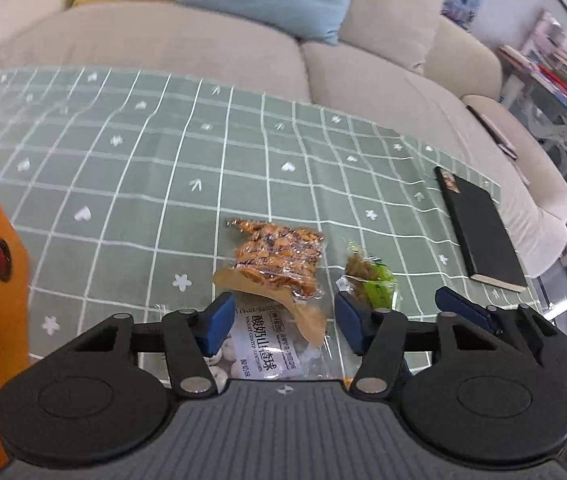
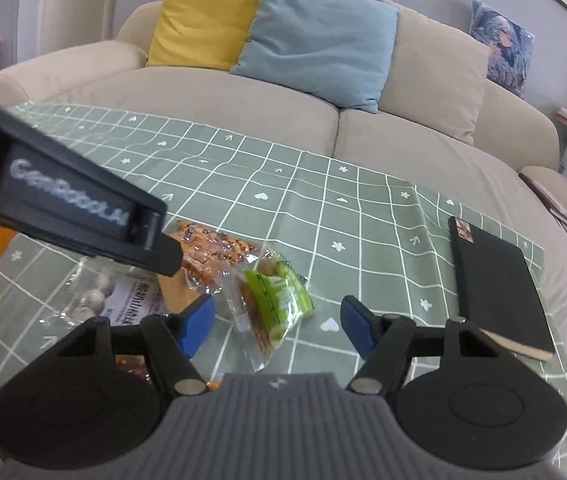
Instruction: Organize snacks
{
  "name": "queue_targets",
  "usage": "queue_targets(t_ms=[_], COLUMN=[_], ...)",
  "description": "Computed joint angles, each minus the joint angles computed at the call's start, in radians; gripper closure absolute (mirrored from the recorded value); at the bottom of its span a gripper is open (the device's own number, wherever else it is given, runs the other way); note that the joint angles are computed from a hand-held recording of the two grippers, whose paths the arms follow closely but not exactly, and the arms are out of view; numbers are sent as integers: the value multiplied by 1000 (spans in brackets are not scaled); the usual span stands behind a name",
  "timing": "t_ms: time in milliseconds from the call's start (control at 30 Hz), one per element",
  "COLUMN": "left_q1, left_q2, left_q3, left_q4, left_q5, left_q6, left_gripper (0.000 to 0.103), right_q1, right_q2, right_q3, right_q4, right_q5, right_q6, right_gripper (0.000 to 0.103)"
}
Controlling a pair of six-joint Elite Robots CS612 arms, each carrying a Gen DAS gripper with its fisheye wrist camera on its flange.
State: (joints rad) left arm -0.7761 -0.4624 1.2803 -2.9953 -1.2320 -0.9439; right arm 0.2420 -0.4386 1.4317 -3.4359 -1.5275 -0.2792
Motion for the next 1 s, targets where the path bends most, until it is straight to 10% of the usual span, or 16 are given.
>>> queue_targets(t_ms=[367,533,1000], left_q1=[11,2,-23], left_q2=[31,25,-59], left_q3=[-41,-28,96], left_q4=[25,-10,-75], left_q5=[-26,12,2], left_q6=[-44,-26,-23], left_gripper=[95,102,103], right_q1=[8,6,-3], right_q2=[10,0,-45], right_q3=[-28,-12,88], right_q4=[60,52,-28], right_q5=[-11,4,41], right_q6=[-1,6,-2], right_gripper=[63,103,103])
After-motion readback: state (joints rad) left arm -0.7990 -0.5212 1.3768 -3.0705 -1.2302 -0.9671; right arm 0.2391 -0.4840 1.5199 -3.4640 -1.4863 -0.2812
